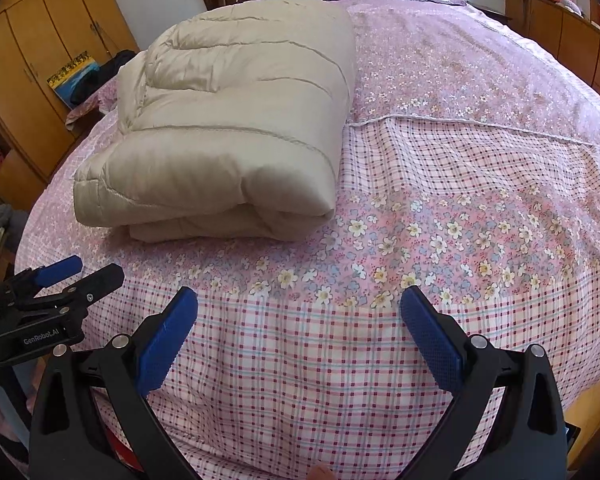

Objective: Fold large clothes

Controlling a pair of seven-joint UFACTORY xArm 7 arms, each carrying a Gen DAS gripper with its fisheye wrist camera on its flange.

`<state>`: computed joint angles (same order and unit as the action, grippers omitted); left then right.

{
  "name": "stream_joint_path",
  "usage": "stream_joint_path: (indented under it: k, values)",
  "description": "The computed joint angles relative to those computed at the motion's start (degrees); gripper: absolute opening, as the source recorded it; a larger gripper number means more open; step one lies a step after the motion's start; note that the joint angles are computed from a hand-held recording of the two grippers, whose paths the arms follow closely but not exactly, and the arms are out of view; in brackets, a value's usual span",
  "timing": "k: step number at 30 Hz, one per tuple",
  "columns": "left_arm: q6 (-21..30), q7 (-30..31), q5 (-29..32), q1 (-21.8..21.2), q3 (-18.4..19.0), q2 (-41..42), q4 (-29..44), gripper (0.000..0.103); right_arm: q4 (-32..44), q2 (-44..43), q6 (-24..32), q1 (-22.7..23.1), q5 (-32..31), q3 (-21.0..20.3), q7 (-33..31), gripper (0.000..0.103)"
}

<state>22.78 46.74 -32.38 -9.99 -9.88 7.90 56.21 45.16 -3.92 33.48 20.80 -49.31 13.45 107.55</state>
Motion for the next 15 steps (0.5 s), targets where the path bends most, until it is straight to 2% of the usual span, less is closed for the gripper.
stream_joint_path:
  k: [15]
  values:
    - [0.61, -0.07, 0.59, 0.59, -0.06, 0.98, 0.81, 0.092, 0.12, 0.32, -0.15, 0.18, -0.07, -0.20, 0.14, 0.097]
